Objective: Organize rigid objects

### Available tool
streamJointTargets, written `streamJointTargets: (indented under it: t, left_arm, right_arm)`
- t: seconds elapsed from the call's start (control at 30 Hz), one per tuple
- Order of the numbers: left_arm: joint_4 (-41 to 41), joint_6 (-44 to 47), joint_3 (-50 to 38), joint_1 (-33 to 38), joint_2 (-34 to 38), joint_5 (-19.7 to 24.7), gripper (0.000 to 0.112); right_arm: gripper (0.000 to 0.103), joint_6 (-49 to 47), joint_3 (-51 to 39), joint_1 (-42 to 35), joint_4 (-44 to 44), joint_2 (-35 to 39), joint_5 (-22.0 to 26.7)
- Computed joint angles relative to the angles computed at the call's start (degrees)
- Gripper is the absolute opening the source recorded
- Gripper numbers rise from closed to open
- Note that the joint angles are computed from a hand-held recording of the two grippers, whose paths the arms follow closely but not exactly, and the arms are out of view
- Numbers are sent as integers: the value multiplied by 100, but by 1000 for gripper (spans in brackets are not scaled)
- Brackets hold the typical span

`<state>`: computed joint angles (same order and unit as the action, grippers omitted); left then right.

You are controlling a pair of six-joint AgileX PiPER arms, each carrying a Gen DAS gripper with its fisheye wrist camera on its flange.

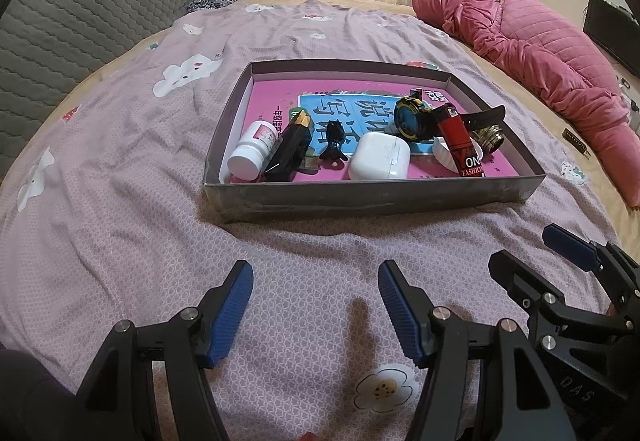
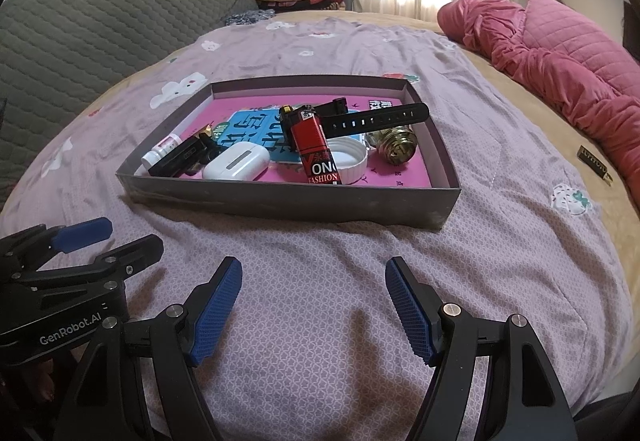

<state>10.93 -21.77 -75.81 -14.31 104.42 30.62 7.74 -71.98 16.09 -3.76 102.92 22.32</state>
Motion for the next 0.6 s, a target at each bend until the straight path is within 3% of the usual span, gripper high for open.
streamJointTargets:
  t: [0.6]
  left_arm:
    - [94, -106, -16, -1, 15, 68, 65]
  right_arm:
    - [75, -15, 2, -2, 21, 3, -16]
